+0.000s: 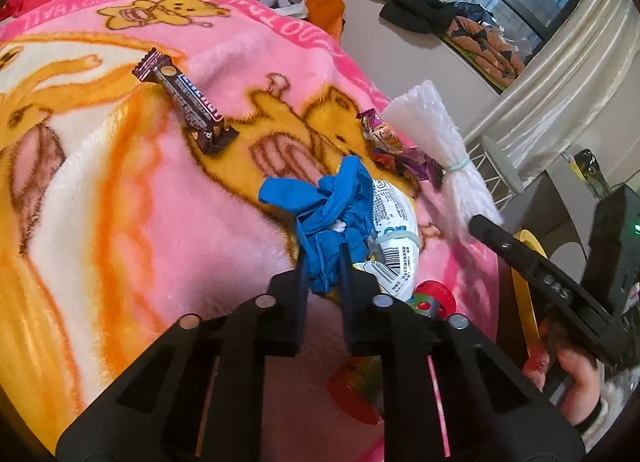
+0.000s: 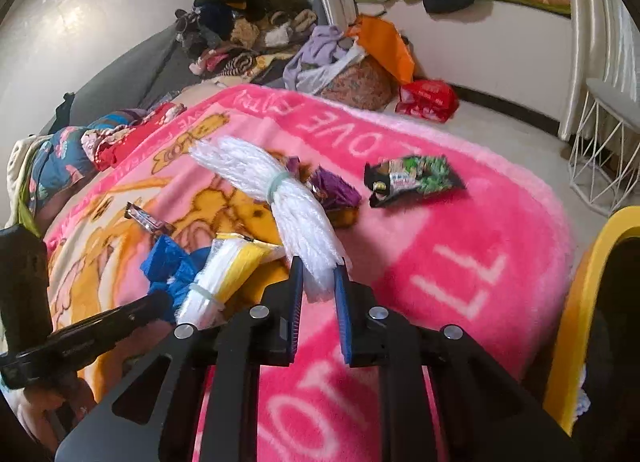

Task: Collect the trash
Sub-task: 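Grasp the blue glove with the left tool while the right tool grasps the white foam net, then carry the blue glove and white foam net with both tools over the yellow bin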

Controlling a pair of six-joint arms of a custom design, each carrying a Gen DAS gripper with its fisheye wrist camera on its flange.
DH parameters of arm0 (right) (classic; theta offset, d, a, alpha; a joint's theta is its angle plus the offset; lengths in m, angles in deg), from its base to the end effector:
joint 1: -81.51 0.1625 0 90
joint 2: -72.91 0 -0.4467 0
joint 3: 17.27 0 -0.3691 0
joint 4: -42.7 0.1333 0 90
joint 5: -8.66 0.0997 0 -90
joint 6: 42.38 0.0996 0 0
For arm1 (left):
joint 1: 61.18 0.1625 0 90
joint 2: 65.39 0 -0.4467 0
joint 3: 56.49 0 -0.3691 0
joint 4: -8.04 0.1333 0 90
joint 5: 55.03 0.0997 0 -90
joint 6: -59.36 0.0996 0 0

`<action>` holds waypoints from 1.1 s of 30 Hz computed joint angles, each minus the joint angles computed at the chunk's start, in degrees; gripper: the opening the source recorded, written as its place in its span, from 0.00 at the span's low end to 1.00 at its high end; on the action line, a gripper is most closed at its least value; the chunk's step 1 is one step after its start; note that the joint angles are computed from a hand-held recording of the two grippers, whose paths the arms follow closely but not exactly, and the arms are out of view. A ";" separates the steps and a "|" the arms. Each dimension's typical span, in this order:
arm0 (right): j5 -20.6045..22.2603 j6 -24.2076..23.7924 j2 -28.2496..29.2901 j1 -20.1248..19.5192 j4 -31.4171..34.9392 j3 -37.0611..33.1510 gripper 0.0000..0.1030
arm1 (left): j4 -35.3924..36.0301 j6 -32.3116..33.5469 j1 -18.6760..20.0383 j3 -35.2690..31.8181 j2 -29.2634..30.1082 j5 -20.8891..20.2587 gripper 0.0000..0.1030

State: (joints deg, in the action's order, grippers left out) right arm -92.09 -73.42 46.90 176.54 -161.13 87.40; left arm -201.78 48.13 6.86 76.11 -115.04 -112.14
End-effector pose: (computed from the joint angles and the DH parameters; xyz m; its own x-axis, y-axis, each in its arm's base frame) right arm 0.1679 -0.5995 -0.0261 -0.8096 -0.4020 0.4276 -0.5709 0.7085 -0.4149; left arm 0.0001 -0.5008 0.1295 -0.9416 -0.1329 -0.3093 0.1180 0.7301 -0.6731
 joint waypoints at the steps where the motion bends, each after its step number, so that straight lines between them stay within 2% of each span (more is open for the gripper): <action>1: 0.28 0.09 -0.23 0.12 -0.22 0.32 0.15 | -0.44 0.30 -0.24 0.20 -0.04 0.26 0.06; 16: -0.34 -1.15 -2.64 1.16 -6.14 7.31 0.14 | -7.03 4.31 -3.92 2.86 -1.43 3.96 0.03; 33: 0.56 -0.70 -4.45 0.75 -12.02 12.66 0.14 | -8.29 5.88 -8.31 3.99 -1.78 5.27 0.03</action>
